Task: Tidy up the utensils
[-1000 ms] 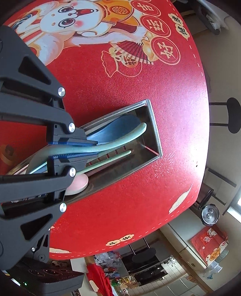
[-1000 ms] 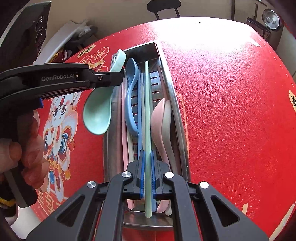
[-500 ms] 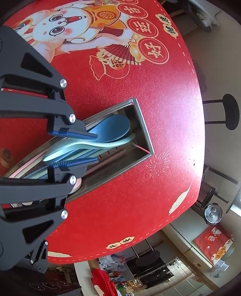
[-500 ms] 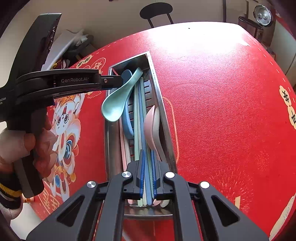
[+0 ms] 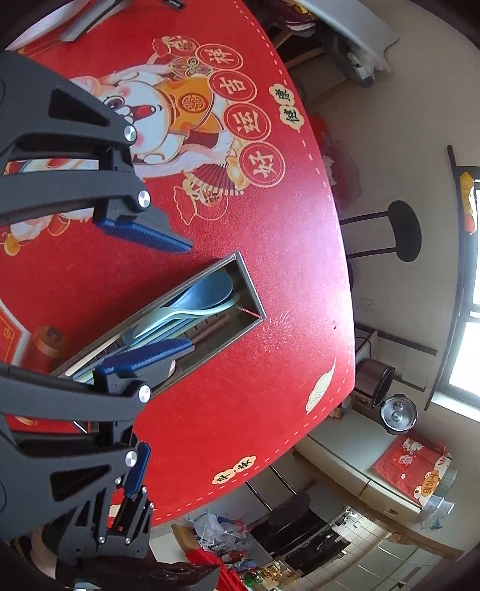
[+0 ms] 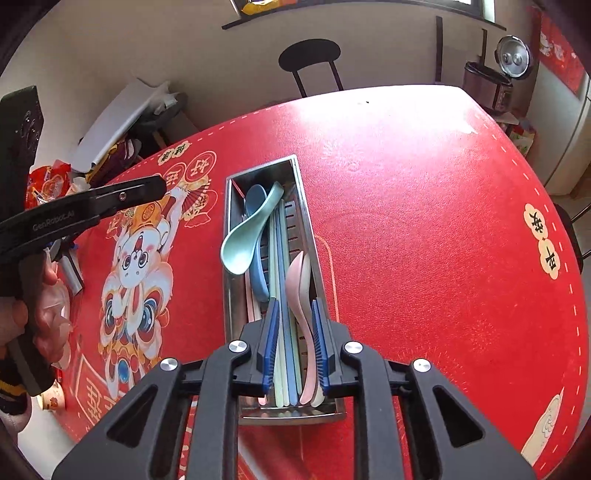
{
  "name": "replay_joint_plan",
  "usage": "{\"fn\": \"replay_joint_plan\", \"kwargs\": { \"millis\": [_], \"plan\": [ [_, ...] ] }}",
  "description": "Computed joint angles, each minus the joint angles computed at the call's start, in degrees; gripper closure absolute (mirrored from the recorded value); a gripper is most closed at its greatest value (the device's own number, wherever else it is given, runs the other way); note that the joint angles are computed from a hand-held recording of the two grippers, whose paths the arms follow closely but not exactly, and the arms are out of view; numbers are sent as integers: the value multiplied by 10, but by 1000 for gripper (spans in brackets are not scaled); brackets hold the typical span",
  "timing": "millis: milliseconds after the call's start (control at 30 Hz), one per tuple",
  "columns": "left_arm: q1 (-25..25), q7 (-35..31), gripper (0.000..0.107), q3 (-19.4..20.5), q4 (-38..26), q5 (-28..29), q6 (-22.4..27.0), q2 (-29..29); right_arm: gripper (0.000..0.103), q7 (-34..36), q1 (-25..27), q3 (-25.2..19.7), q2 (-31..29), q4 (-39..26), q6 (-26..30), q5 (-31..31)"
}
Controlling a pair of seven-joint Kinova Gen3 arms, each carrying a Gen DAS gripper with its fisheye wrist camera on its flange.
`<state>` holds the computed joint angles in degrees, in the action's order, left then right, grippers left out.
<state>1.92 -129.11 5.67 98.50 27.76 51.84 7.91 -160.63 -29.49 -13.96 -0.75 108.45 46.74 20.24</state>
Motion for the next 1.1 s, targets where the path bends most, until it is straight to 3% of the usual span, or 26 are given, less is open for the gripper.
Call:
{"fn": "replay_joint_plan", "kwargs": {
  "millis": [167,333,367,433,633,733,1100],
  "plan": [
    [-30,-57,53,-24,21,44,20,-56,69,-28,-17,-21,-13,-30,50,41],
    [-47,-123,51,-66,46,81,31,-117,46,-58,-38,-45,-23,-66,114,86],
    [-50,-135,37,-76,50,89,36,-127,43,-65,-43,-51,-26,-73,129,96],
    [-57,-170,21,-104,66,119,37,-157,33,-78,-52,-62,-32,-86,156,115],
    [-75,-227,15,-180,72,172,83,-207,7,-119,-74,-97,-47,-120,233,172],
    [-82,-261,10,-216,81,207,103,-226,6,-144,-89,-116,-45,-139,274,206],
    [-98,-284,10,-263,93,237,151,-264,6,-193,-181,-139,-9,-208,419,304]
  ]
}}
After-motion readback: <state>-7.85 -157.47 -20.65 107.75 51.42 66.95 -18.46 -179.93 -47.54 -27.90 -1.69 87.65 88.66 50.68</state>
